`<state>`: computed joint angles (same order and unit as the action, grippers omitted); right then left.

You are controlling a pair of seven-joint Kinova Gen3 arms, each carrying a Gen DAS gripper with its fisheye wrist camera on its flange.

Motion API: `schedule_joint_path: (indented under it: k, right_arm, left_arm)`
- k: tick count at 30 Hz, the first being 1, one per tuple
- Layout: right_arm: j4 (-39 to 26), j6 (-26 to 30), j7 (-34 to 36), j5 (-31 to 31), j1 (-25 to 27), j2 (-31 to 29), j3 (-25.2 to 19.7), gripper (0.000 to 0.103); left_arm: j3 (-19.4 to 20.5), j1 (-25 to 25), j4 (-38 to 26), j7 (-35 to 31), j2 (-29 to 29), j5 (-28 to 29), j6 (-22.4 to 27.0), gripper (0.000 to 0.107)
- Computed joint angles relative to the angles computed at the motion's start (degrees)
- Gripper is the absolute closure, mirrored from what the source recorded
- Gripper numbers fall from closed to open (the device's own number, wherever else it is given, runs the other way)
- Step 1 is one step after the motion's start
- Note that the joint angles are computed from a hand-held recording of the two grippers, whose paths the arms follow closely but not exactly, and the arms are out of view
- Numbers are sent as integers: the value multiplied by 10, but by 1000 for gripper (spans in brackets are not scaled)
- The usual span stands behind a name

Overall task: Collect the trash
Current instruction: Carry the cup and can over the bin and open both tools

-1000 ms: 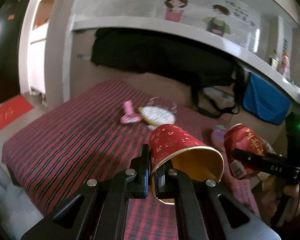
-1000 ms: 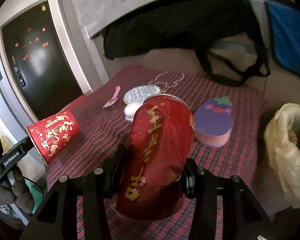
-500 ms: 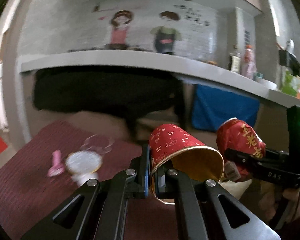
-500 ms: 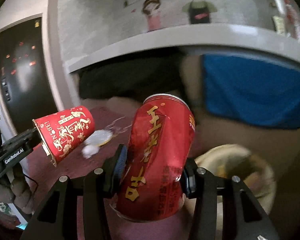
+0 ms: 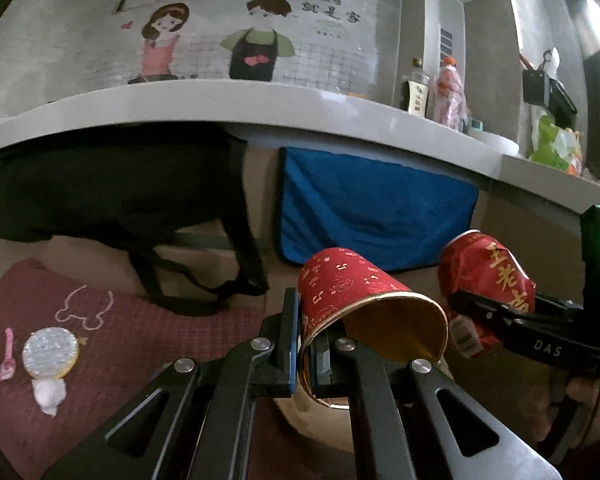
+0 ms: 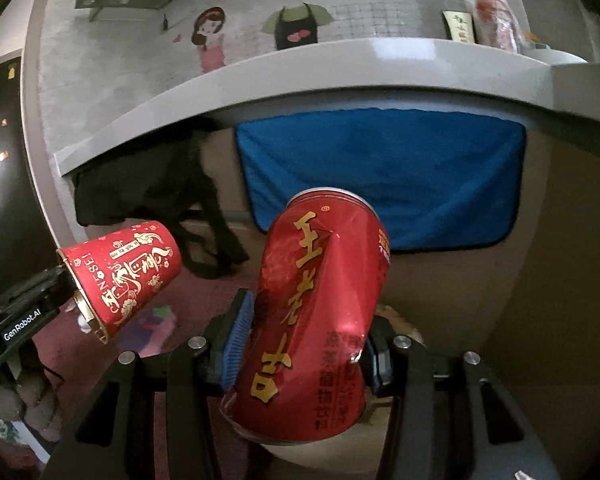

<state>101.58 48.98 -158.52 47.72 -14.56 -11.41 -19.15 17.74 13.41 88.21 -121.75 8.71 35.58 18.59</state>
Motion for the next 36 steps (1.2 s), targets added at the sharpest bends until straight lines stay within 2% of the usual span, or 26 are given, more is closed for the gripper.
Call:
schedule_joint_path:
  k: [12,19,28,32,33,34,35,36]
  right_arm:
    - [44,-64,18,-32,43,-13,35,58]
    - [56,-101,34,-56,66,-4,48,58]
    - [61,-130,58,-91,79,12,65,58]
    - [65,-145,62,-98,81,16,70,57]
    - [70,-155,58,-97,84,13,71,56]
    - [73,-162,60,-102,86,11,74,45]
    - [74,-163,62,-110,88,12,76,32]
    - [75,-166,60,-115,90,12,77,30]
  left_arm:
    - [-8,65,-66,95,74,-121,18,104]
    - [-11,80,-92,137,102,-167,31,104]
    - [-12,84,-128,167,131,-187,67,104]
    - [9,65,-139,147,141,-173,75,104]
    - [19,55,-147,132,148,-159,88,101]
    - [39,37,-161,115,160,-141,109,98]
    - [48,27,-170,106,167,-130,122,85]
    - [49,22,-176,95,174,-110,134,66]
